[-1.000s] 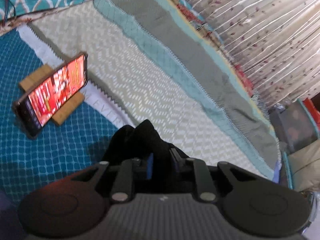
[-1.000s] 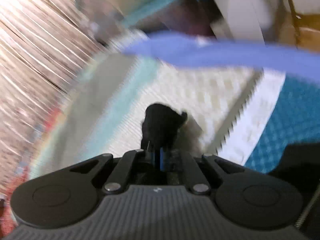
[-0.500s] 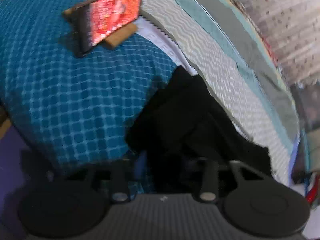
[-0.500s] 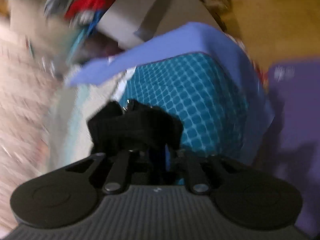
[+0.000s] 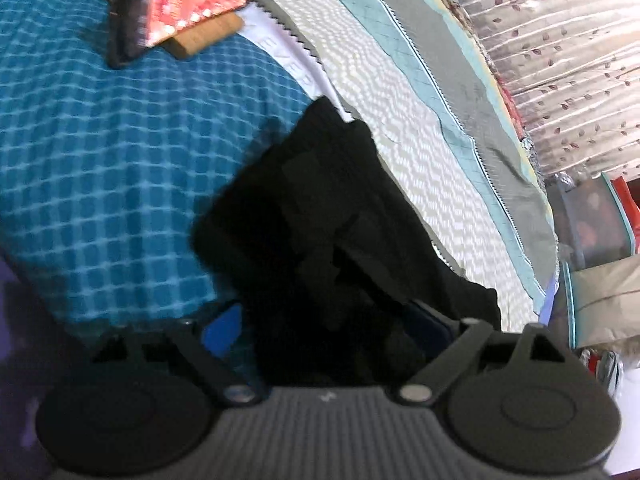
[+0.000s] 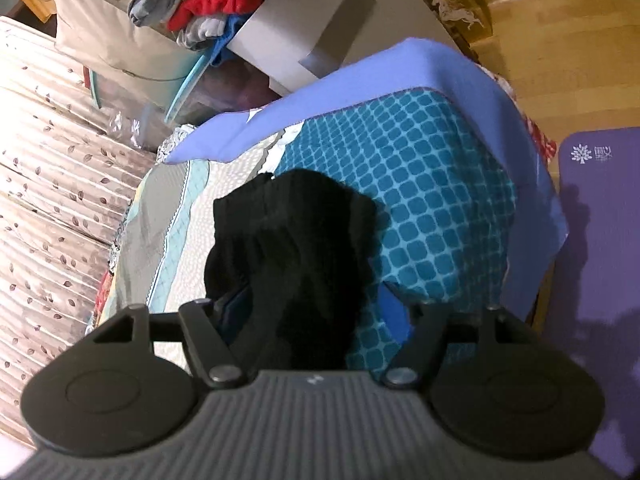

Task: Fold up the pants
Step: 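Lay the pants flat with both grippers, smoothing the legs along the bed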

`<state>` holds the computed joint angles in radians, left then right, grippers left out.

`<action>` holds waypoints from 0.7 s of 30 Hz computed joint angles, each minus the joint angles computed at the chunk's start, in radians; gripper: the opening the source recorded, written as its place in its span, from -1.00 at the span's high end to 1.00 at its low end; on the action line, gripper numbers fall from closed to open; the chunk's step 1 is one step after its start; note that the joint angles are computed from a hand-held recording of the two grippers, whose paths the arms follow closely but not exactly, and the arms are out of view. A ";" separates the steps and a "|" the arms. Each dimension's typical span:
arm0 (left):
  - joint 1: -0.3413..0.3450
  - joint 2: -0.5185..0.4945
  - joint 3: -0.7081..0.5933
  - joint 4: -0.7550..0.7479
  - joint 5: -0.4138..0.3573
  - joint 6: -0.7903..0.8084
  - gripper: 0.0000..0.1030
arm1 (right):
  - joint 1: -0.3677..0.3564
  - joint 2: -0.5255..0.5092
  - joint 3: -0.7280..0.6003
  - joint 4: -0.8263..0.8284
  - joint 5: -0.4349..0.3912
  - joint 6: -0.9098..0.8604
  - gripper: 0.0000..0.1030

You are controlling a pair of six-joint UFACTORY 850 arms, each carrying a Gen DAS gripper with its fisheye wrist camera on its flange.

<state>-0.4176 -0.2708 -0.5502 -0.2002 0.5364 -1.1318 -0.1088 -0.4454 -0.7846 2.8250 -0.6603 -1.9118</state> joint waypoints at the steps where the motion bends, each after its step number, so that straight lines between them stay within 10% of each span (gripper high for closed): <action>1: 0.002 -0.014 -0.013 0.004 0.000 -0.001 -0.60 | 0.003 -0.009 -0.013 0.005 0.005 -0.009 -0.39; 4: 0.003 -0.052 -0.058 -0.021 -0.034 0.019 0.01 | 0.016 -0.032 -0.060 0.016 0.026 -0.055 -0.29; 6: 0.013 -0.056 -0.078 -0.011 -0.053 0.027 0.53 | 0.019 -0.065 -0.124 -0.071 0.085 -0.011 0.60; 16: 0.120 0.020 -0.317 -0.101 -0.159 0.427 0.68 | 0.067 -0.085 -0.423 -0.176 0.163 0.124 0.80; 21: 0.128 0.054 -0.379 -0.162 -0.044 0.571 0.68 | 0.081 -0.091 -0.538 -0.094 0.118 0.091 0.79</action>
<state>-0.2898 -0.2164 -0.9289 -0.3620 0.4925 -0.5605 -0.0281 -0.5359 -1.3226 2.7312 -0.5422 -1.8204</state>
